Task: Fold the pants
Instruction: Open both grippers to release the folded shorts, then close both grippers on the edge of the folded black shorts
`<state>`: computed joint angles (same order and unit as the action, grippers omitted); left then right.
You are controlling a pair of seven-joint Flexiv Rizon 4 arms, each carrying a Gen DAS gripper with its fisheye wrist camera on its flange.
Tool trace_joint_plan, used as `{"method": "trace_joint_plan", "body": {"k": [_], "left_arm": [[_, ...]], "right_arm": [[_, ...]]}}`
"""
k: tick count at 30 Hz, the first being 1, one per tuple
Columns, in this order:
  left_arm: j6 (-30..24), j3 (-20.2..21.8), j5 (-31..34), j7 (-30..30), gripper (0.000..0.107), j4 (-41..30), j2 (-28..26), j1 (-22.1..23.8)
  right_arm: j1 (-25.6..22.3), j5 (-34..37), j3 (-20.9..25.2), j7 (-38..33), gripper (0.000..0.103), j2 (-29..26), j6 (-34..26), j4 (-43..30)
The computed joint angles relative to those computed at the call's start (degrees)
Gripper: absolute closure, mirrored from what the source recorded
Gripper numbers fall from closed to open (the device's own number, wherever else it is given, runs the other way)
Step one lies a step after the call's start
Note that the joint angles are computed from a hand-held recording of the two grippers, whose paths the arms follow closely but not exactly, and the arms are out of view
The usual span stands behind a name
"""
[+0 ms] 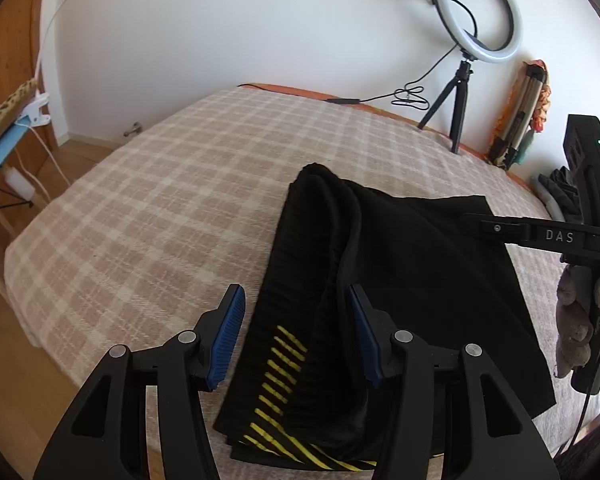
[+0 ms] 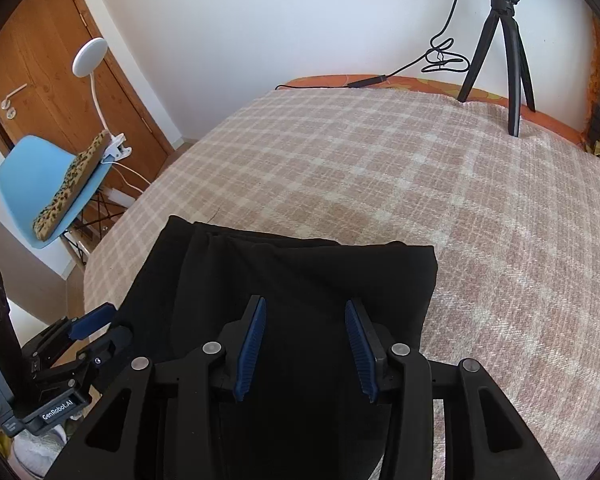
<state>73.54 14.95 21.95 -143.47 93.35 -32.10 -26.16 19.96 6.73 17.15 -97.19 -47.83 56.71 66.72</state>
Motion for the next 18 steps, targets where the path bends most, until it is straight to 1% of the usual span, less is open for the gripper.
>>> {"method": "trace_joint_plan", "body": {"k": [1,3,4,5,6,7,10,11,14,15,16,18], "left_arm": [[-0.78,0.15,-0.35,-0.19,0.054,0.60,0.12,0.33],[0.35,-0.01,-0.74,-0.90,0.049,2.16,0.57,1.21],[-0.57,1.20,-0.05,-1.89,0.049,1.85,0.80,0.20],[-2.63,2.97,1.61,-3.09,0.049,0.66,0.89,-1.50],[-3.49,3.57,3.19,-3.69,0.051,-0.21,1.01,-2.14],[-3.35,2.95,3.76,-3.64,0.052,-0.52,1.26,-1.60],[0.71,-0.32,2.84,-1.54,0.052,-1.10,1.07,1.78],[0.91,-1.17,2.23,0.08,0.052,-1.98,0.65,2.48],[-0.68,-2.30,0.91,5.15,0.052,-5.94,-1.57,3.20],[-1.26,-2.65,0.11,6.42,0.052,-7.06,-2.39,3.57],[-1.33,-3.12,-1.00,7.29,0.052,-7.76,-3.16,4.17],[-1.23,-3.85,-3.65,8.28,0.052,-8.53,-4.51,5.36]], "right_arm": [[-0.20,0.24,0.03,0.51,0.065,-0.50,-0.83,-0.82],[-0.81,0.99,0.58,0.32,0.066,-0.83,-1.68,-1.54],[-1.22,1.49,1.08,-0.46,0.066,-0.67,-1.67,-1.44],[-1.37,1.72,1.22,-1.16,0.066,-0.36,-1.32,-1.10],[-1.17,1.56,0.80,-1.41,0.066,0.05,-0.66,-0.54],[-1.06,1.48,0.50,-1.59,0.066,0.40,0.19,0.00],[-2.08,3.05,1.80,-2.70,0.065,0.15,2.12,-0.60],[-2.01,3.25,1.65,-2.38,0.065,-0.05,2.57,-1.01],[0.17,0.70,-1.46,0.75,0.063,-1.17,2.55,-2.86],[1.09,-0.69,-2.83,2.12,0.060,-1.56,2.56,-3.27],[2.25,-2.42,-4.76,4.20,0.052,-1.83,2.84,-3.38],[4.02,-5.72,-8.20,8.71,0.045,-2.09,4.60,-2.68]]}}
